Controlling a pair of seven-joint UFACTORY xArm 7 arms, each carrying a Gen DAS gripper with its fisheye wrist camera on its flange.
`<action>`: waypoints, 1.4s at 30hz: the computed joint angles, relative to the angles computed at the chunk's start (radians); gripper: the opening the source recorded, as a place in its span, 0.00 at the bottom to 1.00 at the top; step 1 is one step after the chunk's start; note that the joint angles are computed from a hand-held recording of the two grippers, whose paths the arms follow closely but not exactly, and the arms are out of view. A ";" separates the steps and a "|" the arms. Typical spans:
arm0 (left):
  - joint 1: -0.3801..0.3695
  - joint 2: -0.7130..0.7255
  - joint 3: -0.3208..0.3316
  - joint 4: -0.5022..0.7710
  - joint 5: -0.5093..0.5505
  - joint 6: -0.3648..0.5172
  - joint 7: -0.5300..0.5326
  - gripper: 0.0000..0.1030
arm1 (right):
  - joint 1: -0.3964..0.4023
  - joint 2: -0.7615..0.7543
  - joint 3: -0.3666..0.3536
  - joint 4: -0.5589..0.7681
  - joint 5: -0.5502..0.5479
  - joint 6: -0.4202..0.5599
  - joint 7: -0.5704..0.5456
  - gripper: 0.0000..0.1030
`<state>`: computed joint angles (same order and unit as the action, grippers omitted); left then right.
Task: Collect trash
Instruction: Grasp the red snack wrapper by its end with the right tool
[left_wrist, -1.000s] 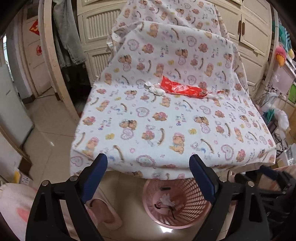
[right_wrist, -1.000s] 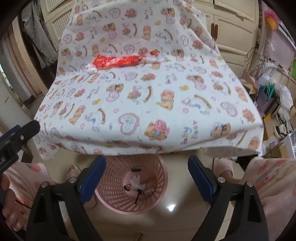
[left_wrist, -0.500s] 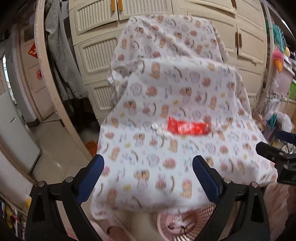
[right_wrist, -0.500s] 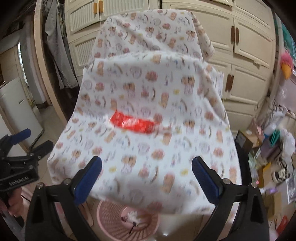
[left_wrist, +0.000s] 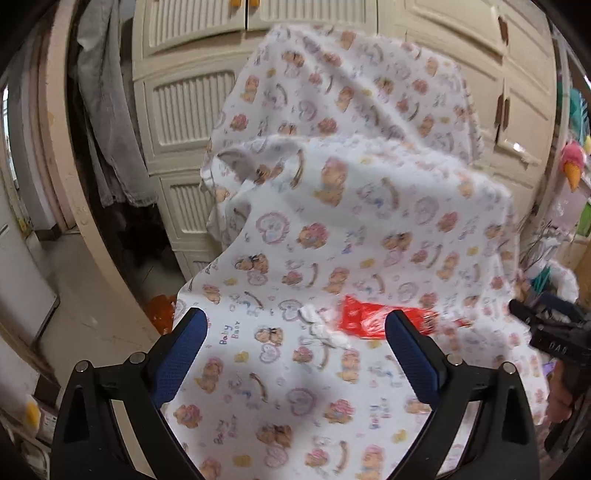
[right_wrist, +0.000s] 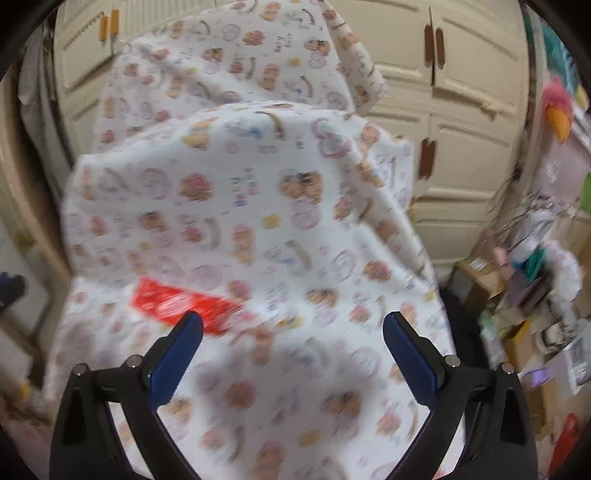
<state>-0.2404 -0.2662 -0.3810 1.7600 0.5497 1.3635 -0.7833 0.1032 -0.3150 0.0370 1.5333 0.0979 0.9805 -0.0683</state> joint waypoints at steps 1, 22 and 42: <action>-0.002 -0.009 0.019 -0.031 -0.016 -0.014 0.021 0.93 | 0.000 0.003 -0.001 -0.014 0.006 -0.019 0.004 0.95; 0.043 0.025 0.140 -0.115 -0.262 -0.027 -0.075 0.92 | 0.024 0.196 0.022 0.052 0.097 0.083 0.116 0.74; -0.016 0.121 0.144 -0.039 -0.231 -0.065 -0.100 0.92 | 0.047 0.048 -0.029 -0.058 0.186 0.076 -0.117 0.05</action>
